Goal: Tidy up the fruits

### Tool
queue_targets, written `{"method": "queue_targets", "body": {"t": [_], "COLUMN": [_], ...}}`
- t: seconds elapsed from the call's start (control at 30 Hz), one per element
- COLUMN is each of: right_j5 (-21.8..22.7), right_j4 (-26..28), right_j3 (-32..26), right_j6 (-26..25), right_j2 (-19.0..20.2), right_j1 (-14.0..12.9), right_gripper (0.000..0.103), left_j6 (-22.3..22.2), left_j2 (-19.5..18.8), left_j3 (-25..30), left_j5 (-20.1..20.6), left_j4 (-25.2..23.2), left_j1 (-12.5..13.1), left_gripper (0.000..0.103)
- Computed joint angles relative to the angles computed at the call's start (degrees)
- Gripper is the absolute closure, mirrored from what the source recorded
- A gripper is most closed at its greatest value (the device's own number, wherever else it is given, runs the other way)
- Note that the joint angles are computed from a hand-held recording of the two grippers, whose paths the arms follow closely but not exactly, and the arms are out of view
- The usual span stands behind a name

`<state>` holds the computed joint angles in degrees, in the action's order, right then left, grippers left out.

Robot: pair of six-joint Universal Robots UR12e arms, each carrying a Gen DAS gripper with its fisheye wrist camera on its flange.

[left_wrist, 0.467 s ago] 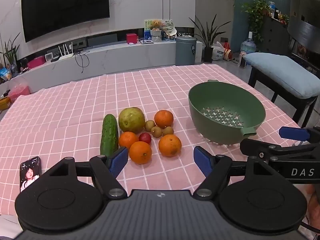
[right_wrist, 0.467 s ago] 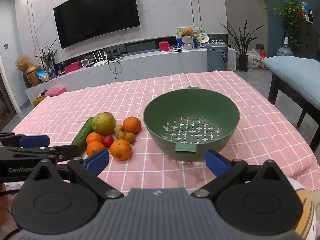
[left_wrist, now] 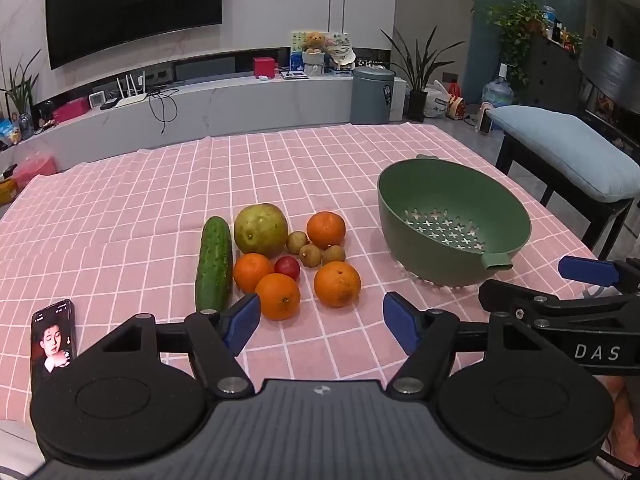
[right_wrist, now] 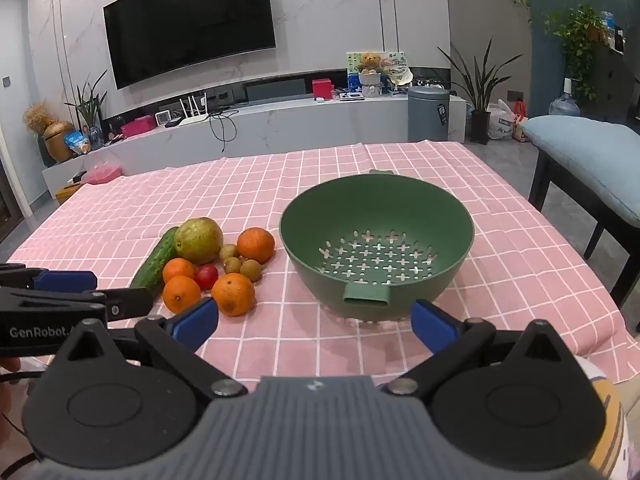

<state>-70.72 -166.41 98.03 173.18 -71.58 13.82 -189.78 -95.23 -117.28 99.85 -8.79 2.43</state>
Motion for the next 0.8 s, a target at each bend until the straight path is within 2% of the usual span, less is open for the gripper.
{"method": "queue_targets", "body": {"t": [0.8], "right_j5": [-1.32], "right_j4": [0.70], "right_j3": [-0.22], "right_j6": [-0.10], "right_j2": [0.10], "right_j1": [0.31], "right_gripper": [0.004], "left_j6": [-0.31], "left_j2": [0.30], "left_j3": [0.03], "left_j5": [-1.05], "left_j4": [0.03], "left_j1": [0.16], "left_gripper": [0.021]}}
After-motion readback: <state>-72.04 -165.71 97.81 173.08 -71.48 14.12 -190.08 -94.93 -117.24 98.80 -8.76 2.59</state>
